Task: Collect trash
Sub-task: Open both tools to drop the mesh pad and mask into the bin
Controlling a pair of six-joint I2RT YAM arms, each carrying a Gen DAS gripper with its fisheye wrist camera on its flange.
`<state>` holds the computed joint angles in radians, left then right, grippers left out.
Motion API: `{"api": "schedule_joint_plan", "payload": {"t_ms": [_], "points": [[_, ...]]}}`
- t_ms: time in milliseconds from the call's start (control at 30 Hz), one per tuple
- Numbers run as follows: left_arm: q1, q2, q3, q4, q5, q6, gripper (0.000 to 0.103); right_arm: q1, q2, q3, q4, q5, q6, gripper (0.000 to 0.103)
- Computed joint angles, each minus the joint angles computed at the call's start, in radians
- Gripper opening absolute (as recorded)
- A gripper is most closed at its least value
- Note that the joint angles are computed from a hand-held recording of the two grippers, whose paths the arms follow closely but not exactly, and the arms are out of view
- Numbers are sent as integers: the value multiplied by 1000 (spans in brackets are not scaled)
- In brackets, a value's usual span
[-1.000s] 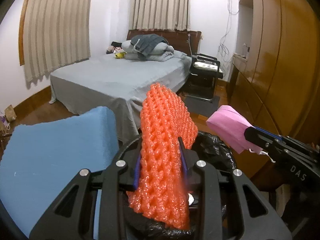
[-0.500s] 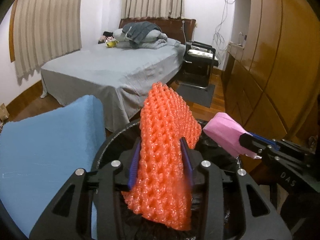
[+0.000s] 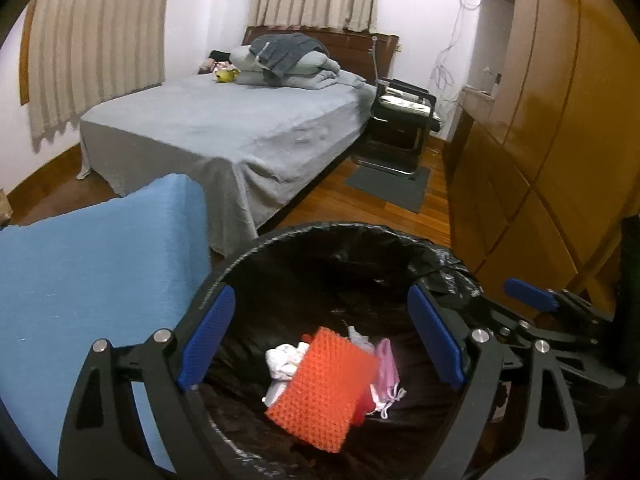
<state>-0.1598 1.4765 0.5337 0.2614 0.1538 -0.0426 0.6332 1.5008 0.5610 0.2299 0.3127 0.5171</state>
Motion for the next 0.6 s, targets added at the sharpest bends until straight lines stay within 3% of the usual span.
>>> {"api": "schedule_joint_plan", "payload": {"t_ms": [133, 600], "points": [[33, -69, -21, -23, -21, 12, 90, 27, -48, -8, -30, 35, 1, 95], [212, -468, -101, -282, -1, 81, 94, 201, -177, 60, -198, 127, 59, 97]]}}
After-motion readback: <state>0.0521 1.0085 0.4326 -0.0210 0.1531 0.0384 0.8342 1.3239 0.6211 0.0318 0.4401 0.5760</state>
